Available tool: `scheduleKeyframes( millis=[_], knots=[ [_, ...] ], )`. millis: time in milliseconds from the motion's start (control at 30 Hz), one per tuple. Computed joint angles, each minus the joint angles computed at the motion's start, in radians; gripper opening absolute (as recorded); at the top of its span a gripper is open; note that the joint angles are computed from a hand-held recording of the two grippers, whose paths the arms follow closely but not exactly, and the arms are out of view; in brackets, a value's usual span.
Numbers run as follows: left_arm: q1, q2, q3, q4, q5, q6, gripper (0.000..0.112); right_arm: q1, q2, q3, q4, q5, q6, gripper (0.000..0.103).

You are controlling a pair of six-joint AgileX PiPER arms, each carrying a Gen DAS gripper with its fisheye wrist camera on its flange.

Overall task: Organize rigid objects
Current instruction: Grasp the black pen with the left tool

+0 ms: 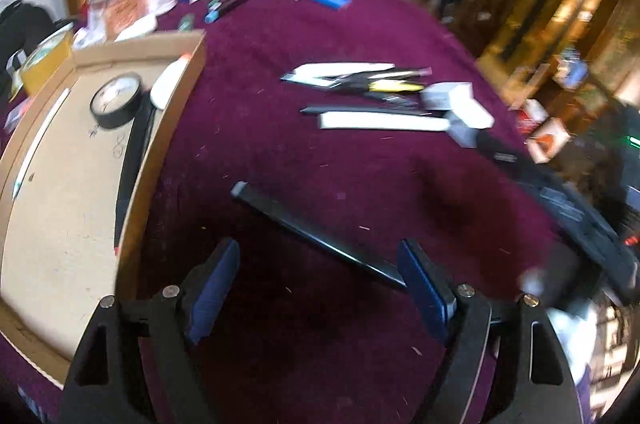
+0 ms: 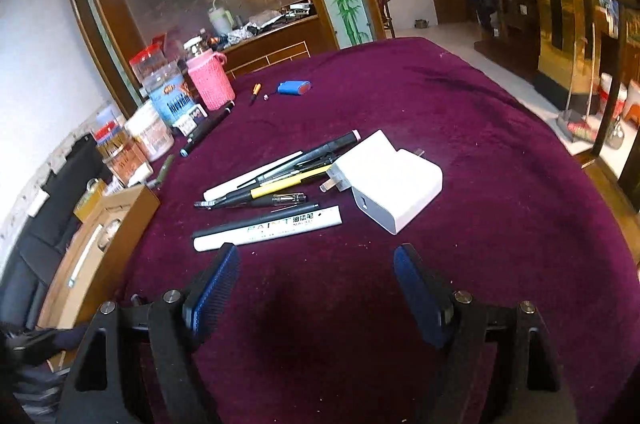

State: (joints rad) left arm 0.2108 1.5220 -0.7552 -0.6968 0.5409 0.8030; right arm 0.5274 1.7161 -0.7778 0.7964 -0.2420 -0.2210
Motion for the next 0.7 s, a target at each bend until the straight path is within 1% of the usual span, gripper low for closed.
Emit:
scheduleKeyframes(
  millis=[33,67,100,133,167,200,233,300,367,433,467,533,600,667,700],
  knots=[
    [-0.025,0.041,-0.022,0.016,-0.015,-0.041,0.079,-0.005,-0.006,0.01,-0.07,-0.008,0.07,0.083],
    [-0.045,0.067,-0.031,0.026,-0.033,-0.052,0.066,-0.003,-0.008,0.018,-0.101,-0.021,0.104,0.083],
    [-0.061,0.08,-0.035,0.038,-0.047,-0.059,0.036,-0.006,-0.012,0.028,-0.156,-0.033,0.162,0.083],
    [-0.087,0.097,-0.04,0.04,-0.062,-0.049,0.029,-0.004,-0.011,0.027,-0.171,-0.035,0.181,0.083],
    [-0.112,0.102,-0.036,0.04,-0.083,-0.034,0.019,-0.012,-0.01,0.03,-0.221,-0.034,0.233,0.083],
    [-0.138,0.101,-0.029,0.057,-0.115,-0.035,0.014,-0.021,-0.012,0.038,-0.269,-0.035,0.288,0.083],
    [-0.166,0.097,-0.019,0.061,-0.141,-0.026,0.014,-0.031,-0.012,0.043,-0.32,-0.037,0.343,0.083],
    [-0.173,0.092,-0.011,0.037,-0.145,0.003,0.014,-0.054,-0.017,0.062,-0.447,-0.049,0.482,0.083],
    [-0.183,0.084,-0.002,0.06,-0.165,-0.007,0.014,-0.074,-0.017,0.072,-0.543,-0.056,0.588,0.083],
    [-0.182,0.089,-0.003,0.046,-0.17,0.011,0.014,-0.084,-0.014,0.073,-0.596,-0.056,0.645,0.083],
    [-0.183,0.093,-0.005,0.045,-0.175,0.015,0.015,-0.088,-0.009,0.069,-0.618,-0.051,0.669,0.083],
    [-0.207,0.094,0.0,0.064,-0.208,-0.005,0.02,-0.092,-0.008,0.07,-0.633,-0.046,0.682,0.083],
    [-0.234,0.09,0.024,0.024,-0.252,0.043,0.033,-0.092,-0.008,0.07,-0.628,-0.046,0.678,0.083],
    [-0.275,0.081,0.058,0.035,-0.329,0.036,0.033,-0.091,-0.006,0.067,-0.612,-0.043,0.665,0.083],
    [-0.28,0.08,0.062,0.036,-0.338,0.039,0.027,-0.091,-0.004,0.065,-0.604,-0.04,0.658,0.083]
  ],
)
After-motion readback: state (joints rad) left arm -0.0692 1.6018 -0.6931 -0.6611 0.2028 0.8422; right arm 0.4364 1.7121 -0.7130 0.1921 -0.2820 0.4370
